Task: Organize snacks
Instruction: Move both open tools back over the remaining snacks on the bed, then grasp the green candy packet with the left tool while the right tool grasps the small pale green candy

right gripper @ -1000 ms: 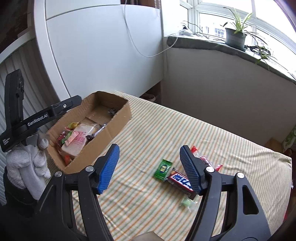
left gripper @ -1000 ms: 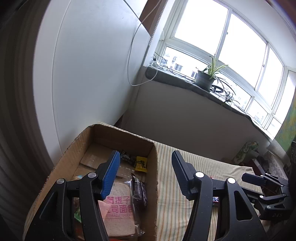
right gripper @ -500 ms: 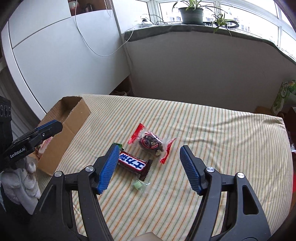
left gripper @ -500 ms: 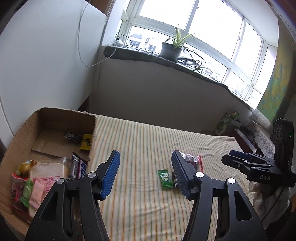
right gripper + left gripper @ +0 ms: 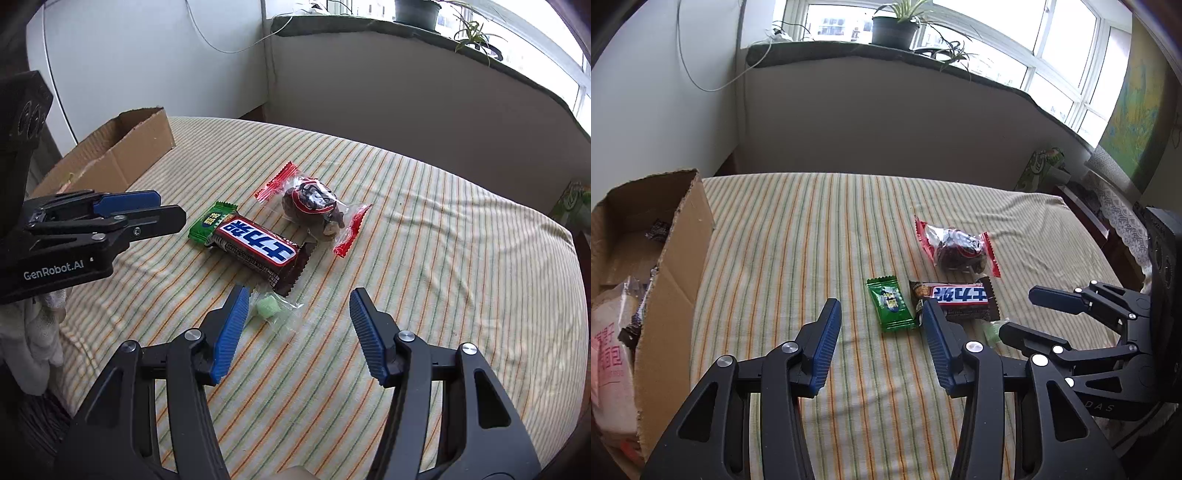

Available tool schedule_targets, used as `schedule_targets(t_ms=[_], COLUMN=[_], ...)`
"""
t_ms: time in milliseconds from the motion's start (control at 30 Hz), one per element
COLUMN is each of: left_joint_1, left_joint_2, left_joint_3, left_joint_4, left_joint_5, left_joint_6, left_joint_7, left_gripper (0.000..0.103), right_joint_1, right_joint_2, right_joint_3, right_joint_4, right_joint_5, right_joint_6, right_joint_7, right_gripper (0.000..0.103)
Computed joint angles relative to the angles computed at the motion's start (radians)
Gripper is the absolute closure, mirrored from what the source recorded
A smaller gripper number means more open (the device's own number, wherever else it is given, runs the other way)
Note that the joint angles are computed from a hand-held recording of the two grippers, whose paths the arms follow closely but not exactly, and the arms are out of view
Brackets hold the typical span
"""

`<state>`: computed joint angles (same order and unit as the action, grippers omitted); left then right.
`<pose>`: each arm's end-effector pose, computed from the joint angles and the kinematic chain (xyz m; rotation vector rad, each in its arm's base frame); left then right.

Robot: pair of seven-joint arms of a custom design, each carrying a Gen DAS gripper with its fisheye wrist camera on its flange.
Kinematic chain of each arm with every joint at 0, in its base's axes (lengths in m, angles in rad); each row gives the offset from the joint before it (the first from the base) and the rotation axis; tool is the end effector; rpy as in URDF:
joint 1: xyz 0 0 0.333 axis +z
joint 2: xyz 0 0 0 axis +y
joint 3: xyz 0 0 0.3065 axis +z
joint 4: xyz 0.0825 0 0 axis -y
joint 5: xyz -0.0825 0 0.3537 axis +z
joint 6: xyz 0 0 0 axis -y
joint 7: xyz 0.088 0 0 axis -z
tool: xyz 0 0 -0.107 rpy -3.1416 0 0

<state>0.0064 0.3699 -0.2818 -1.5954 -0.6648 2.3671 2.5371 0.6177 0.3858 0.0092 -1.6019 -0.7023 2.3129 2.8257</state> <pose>0.6478 -0.1631 0.4764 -1.0602 2.6525 -1.1243 0.5488 0.3810 0.4490 -1.6493 2.0765 -0.7267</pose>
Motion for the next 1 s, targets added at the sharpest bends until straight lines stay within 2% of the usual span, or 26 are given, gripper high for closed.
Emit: schedule_targets(t_ms=[133, 200, 367, 433, 467, 600, 733, 867, 933, 1000], left_joint_1=[-0.006, -0.007, -0.028, -0.038, -0.041, -0.056, -0.069, -0.068, -0.063, -0.06], left_joint_2=[0.027, 0.031, 0.028, 0.025, 0.023, 0.022, 0.053, 0.067, 0.068, 0.07], left_joint_3=[0.001, -0.002, 0.002, 0.003, 0.004, 0.003, 0.001, -0.007, -0.009, -0.012], left_joint_4=[0.03, 0.035, 0.018, 0.005, -0.003, -0.016, 0.023, 0.034, 0.033, 0.036], left_joint_5=[0.024, 0.025, 0.076, 0.105, 0.119, 0.163, 0.196, 0.212, 0.214, 0.215], left_joint_6=[-0.037, -0.043, -0.008, 0.011, 0.021, 0.064, 0.065, 0.09, 0.097, 0.099], left_joint_7=[-0.035, -0.039, -0.039, -0.033, -0.026, -0.023, -0.056, -0.066, -0.071, -0.078], left_gripper=[0.059, 0.059, 0.059, 0.059, 0.059, 0.059, 0.059, 0.07, 0.076, 0.081], right_joint_1=[-0.008, -0.004, 0.013, 0.011, 0.009, -0.004, -0.005, -0.005, -0.003, -0.005], right_joint_2=[0.027, 0.055, 0.069, 0.061, 0.054, 0.033, 0.047, 0.045, 0.042, 0.041], right_joint_3=[0.007, 0.006, -0.014, -0.019, -0.021, -0.017, -0.015, -0.018, -0.019, -0.02], right_joint_4=[0.019, 0.055, 0.072, 0.061, 0.054, 0.024, 0.042, 0.038, 0.034, 0.029], right_joint_5=[0.032, 0.051, 0.052, 0.055, 0.055, 0.057, 0.057, 0.059, 0.056, 0.052], right_joint_6=[0.021, 0.002, -0.017, -0.015, -0.013, 0.021, 0.015, 0.023, 0.025, 0.036], right_joint_7=[-0.029, -0.057, -0.059, -0.048, -0.043, -0.033, -0.048, -0.05, -0.043, -0.037], right_gripper=[0.044, 0.051, 0.052, 0.06, 0.061, 0.061, 0.061, 0.061, 0.068, 0.07])
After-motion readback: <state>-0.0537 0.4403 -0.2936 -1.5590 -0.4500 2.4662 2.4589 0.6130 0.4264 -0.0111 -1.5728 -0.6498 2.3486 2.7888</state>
